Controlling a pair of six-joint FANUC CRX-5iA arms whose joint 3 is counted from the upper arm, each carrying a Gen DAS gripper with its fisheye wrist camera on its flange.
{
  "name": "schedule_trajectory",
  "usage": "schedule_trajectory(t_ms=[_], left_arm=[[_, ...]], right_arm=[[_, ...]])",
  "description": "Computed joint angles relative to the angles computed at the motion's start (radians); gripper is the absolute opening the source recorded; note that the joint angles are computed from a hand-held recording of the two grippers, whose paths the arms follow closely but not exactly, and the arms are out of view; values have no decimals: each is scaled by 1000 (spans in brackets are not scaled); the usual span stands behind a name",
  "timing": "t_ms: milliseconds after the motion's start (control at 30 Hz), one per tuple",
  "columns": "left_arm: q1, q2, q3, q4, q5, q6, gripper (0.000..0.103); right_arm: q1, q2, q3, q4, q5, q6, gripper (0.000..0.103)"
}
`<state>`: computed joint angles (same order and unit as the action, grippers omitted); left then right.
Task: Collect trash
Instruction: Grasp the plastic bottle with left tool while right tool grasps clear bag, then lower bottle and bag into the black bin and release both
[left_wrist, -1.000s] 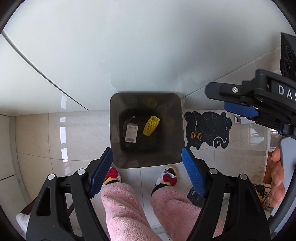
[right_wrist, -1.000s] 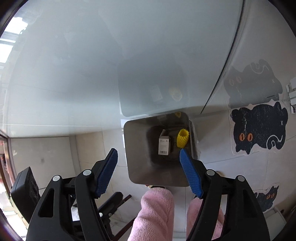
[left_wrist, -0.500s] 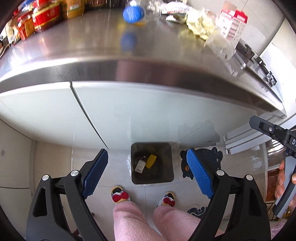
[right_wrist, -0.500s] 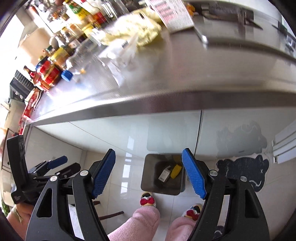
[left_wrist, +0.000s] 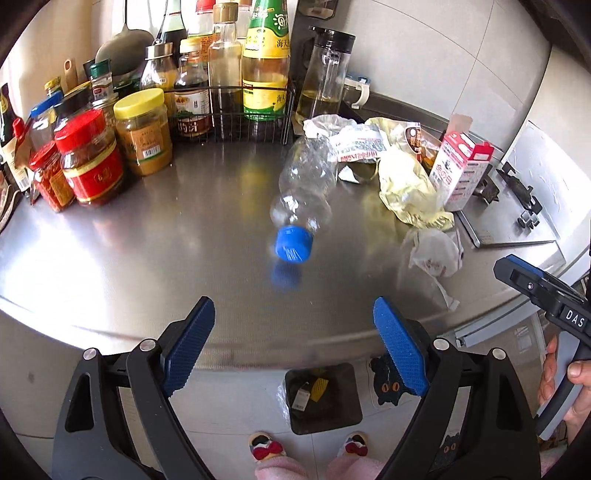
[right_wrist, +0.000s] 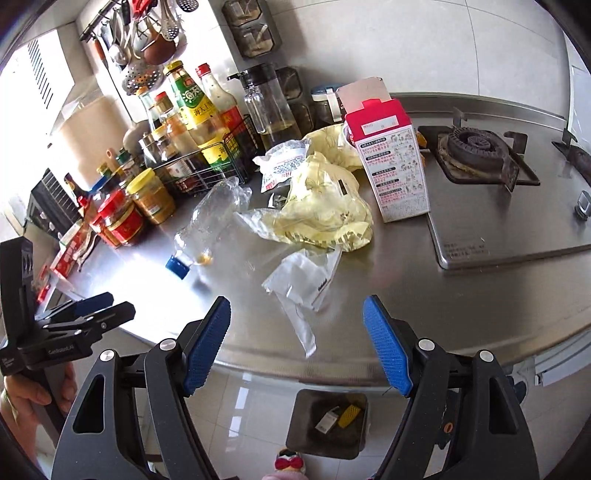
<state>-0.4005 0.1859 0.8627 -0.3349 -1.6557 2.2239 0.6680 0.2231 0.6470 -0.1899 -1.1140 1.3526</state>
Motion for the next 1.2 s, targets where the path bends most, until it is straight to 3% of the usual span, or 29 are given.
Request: schedule_trajectory(t_ms=[300,700,933,1067,1200], left_arm=[[138,89,54,134,66,-152,83],[193,218,150,234,59,-242,82],[215,234,138,284,51,-241,59],[223,229,122,298,67,-240,56],[217,229,127,293,76,-260,56]], right_arm=[[12,110,92,32,-46,-80,75],[10,165,144,29,-59,-112,73],[5,190,177,0,-102,-82,44],[5,187,173,-1,-112,-64,22],[12,161,135,19,-90,-66,16]])
